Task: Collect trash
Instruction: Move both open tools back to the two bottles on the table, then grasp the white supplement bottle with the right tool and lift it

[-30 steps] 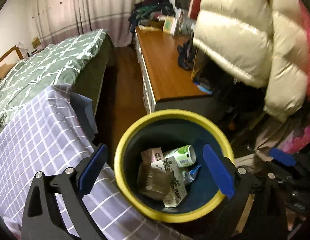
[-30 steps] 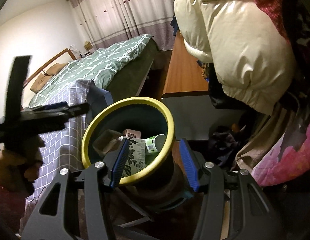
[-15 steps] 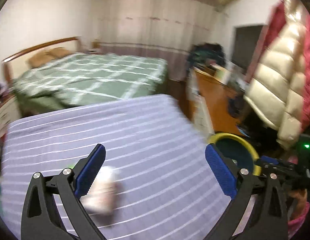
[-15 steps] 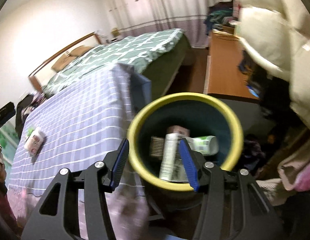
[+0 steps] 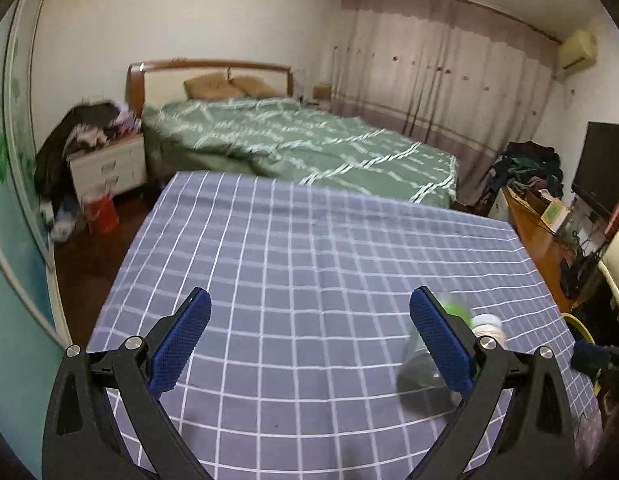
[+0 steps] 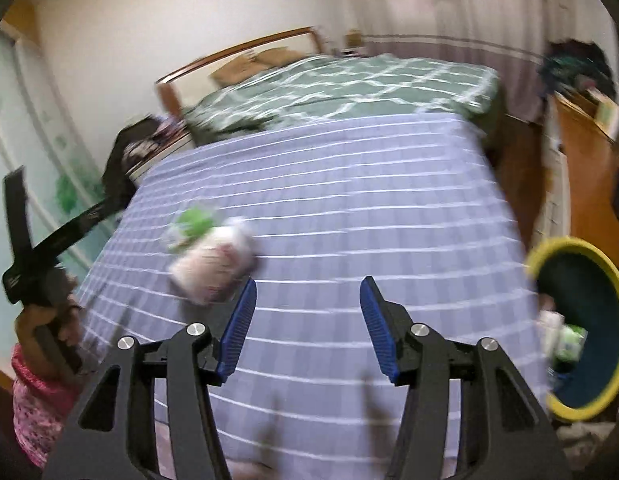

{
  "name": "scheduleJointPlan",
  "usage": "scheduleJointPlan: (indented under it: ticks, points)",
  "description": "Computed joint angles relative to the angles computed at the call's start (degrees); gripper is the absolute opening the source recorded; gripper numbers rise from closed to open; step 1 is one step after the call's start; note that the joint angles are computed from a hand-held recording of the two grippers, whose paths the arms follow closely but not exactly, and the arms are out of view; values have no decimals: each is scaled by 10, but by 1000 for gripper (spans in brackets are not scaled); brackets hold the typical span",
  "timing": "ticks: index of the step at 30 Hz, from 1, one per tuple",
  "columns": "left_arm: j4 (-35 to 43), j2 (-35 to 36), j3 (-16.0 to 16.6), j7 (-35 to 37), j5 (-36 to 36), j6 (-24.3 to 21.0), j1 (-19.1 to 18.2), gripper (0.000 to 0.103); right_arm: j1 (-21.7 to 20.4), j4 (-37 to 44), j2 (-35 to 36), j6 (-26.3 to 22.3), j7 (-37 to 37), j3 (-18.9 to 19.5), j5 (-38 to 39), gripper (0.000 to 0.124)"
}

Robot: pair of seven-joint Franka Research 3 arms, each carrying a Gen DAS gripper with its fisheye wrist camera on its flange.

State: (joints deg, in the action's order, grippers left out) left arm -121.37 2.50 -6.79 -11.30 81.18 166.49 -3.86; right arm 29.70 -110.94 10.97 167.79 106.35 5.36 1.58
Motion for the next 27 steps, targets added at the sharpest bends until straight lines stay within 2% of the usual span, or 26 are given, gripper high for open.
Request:
scheduleJointPlan:
  ticks: [4,8,13,15,18,19,23,27]
  points:
    - [-8,-3,0,-39,25,-6,1,98,28,62,46,-20,0,5,-13,54]
    - [-12,-4,-2,-65,50,2,0,98,76,118,86,-57,58,-32,-68,57]
    - [-16,-13,-12,-56,58,-16,-8,98,84,165,118,-98,65,-38,-100,65]
    - [-16,-16,-14,-54,60,-20,-10,98,74,171,119,-108,21,-27,-107,74]
    - [-16,-16,-13,-52,55,-12,-9,98,49,178,119,-106,-81,-7,-103,84]
    - [-16,-17,-13,-51,54,-10,-9,98,49,185,123,-111,-99,-10,-106,84]
    - [-18,-21,-14,-57,55,-13,-9,98,-2,241,155,-163,-250,41,-14,85]
    - [-20,-24,-14,-65,56,-15,-7,98,-4,290,188,-210,-315,39,28,85]
